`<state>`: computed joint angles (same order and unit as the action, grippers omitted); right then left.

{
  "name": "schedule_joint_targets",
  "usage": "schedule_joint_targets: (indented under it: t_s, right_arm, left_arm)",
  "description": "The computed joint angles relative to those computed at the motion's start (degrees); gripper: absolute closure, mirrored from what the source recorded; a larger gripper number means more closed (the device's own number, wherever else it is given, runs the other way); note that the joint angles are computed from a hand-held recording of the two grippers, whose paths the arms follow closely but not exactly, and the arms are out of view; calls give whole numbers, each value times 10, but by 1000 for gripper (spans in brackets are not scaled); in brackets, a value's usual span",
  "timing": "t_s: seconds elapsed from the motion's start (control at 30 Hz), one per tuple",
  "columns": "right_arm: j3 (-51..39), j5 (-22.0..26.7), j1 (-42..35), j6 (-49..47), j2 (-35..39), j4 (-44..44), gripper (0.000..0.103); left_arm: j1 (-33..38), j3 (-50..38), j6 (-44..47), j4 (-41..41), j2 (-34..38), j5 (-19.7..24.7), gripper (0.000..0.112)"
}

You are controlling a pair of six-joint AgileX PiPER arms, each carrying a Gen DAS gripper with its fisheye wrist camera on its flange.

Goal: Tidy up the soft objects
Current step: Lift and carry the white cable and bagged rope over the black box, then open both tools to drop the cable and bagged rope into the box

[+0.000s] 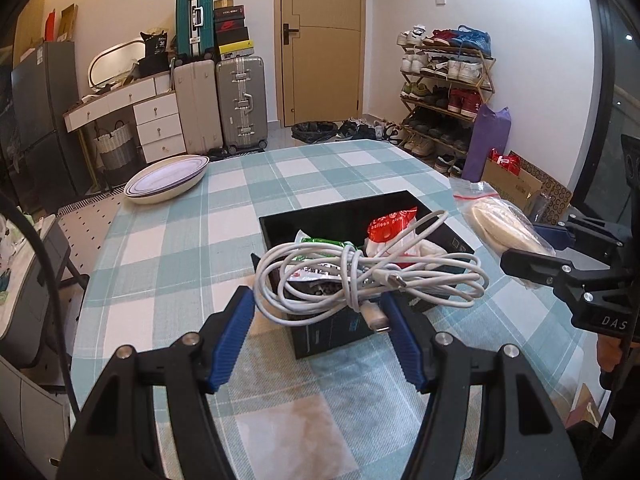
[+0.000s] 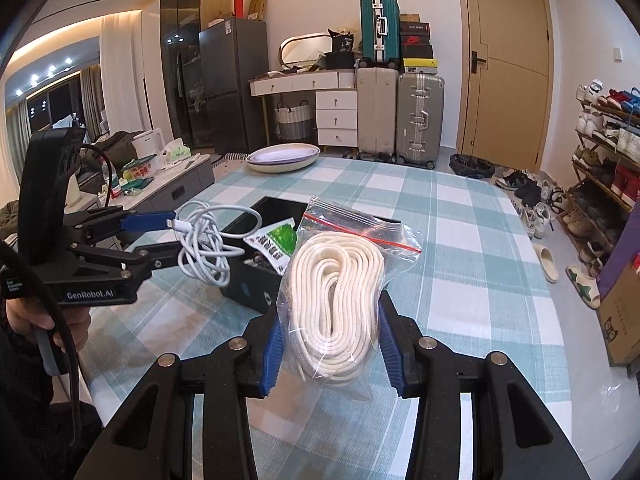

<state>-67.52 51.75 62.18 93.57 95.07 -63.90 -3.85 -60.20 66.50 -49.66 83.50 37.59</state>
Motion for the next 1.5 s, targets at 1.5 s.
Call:
schedule_joint_targets:
  t_s: [1.5]
  right_arm:
    - [-144,-137,-191,-286,105,149,61]
  left_arm:
    - [-143,-68,-221,238,103,-149,42]
